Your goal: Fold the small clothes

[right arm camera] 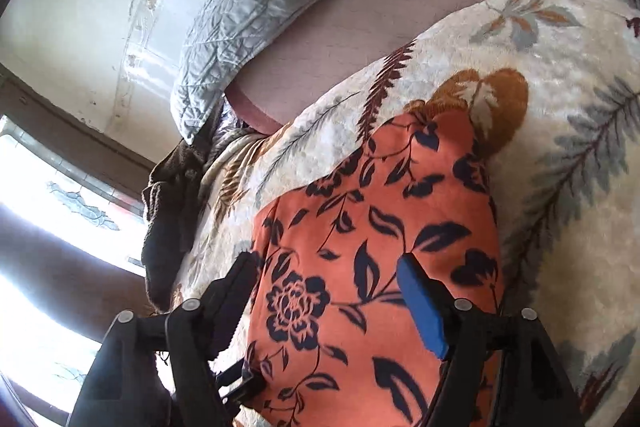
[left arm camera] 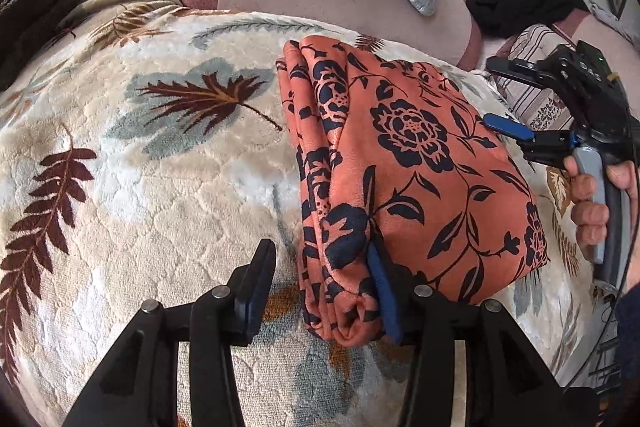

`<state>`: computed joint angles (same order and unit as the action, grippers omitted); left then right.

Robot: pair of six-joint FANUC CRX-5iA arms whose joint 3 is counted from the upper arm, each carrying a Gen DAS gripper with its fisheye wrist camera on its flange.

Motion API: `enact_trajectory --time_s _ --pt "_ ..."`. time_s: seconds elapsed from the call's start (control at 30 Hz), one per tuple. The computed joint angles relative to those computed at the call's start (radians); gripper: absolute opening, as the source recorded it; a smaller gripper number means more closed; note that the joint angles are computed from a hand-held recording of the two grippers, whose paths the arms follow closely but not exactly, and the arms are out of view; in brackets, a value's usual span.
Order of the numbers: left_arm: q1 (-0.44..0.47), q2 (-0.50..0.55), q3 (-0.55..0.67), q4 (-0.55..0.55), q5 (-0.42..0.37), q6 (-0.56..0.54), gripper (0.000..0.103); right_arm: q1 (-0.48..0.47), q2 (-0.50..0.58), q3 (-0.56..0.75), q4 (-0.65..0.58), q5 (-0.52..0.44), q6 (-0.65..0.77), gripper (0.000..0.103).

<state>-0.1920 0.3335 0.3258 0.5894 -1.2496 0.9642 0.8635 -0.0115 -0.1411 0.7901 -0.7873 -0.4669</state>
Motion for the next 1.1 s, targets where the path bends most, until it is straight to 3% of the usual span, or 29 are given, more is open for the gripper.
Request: enact_trajectory --time_s 0.03,0.1,0.23,0.37,0.47,0.53,0.63,0.7,0.8,0.93,1.0,1.1 --pt "0.002 0.001 -0.005 0.008 0.002 0.002 0.053 -0.021 0.020 0.025 -0.059 -0.019 0.039 0.080" --pt "0.006 0.004 -0.004 0.015 -0.005 0.002 0.054 -0.062 0.021 0.002 -0.129 0.039 0.021 0.079" --pt "0.018 0.003 -0.005 0.034 -0.015 0.007 0.054 -0.005 -0.001 -0.026 0.084 0.013 -0.133 0.079" --pt "0.041 -0.066 -0.082 0.100 0.026 -0.070 0.053 0.143 -0.005 -0.009 0.173 -0.089 -0.171 0.079" --pt "0.049 -0.099 -0.117 0.105 0.036 -0.113 0.055 0.221 -0.006 -0.045 0.240 -0.089 -0.269 0.080" --pt "0.036 -0.092 -0.099 0.034 0.037 -0.077 0.055 0.231 0.002 -0.077 0.253 -0.057 -0.329 0.082" --pt "0.030 -0.059 -0.070 -0.014 -0.004 -0.021 0.058 0.221 0.011 -0.088 0.136 -0.035 -0.334 0.082" --pt "0.035 -0.071 -0.082 0.011 0.015 -0.030 0.058 0.212 -0.007 -0.114 0.201 -0.002 -0.366 0.083" --pt "0.034 -0.084 -0.098 0.034 0.052 -0.057 0.058 0.211 -0.021 -0.106 0.260 -0.028 -0.327 0.083" --pt "0.027 -0.031 -0.039 0.006 -0.004 0.015 0.058 0.123 -0.020 -0.053 0.123 0.009 -0.178 0.085" --pt "0.023 -0.025 -0.035 0.006 -0.005 0.022 0.058 0.037 -0.009 -0.021 -0.015 0.104 -0.063 0.085" --pt "0.019 -0.020 -0.028 0.001 -0.006 0.027 0.059 -0.047 0.019 0.015 -0.115 0.093 -0.017 0.085"
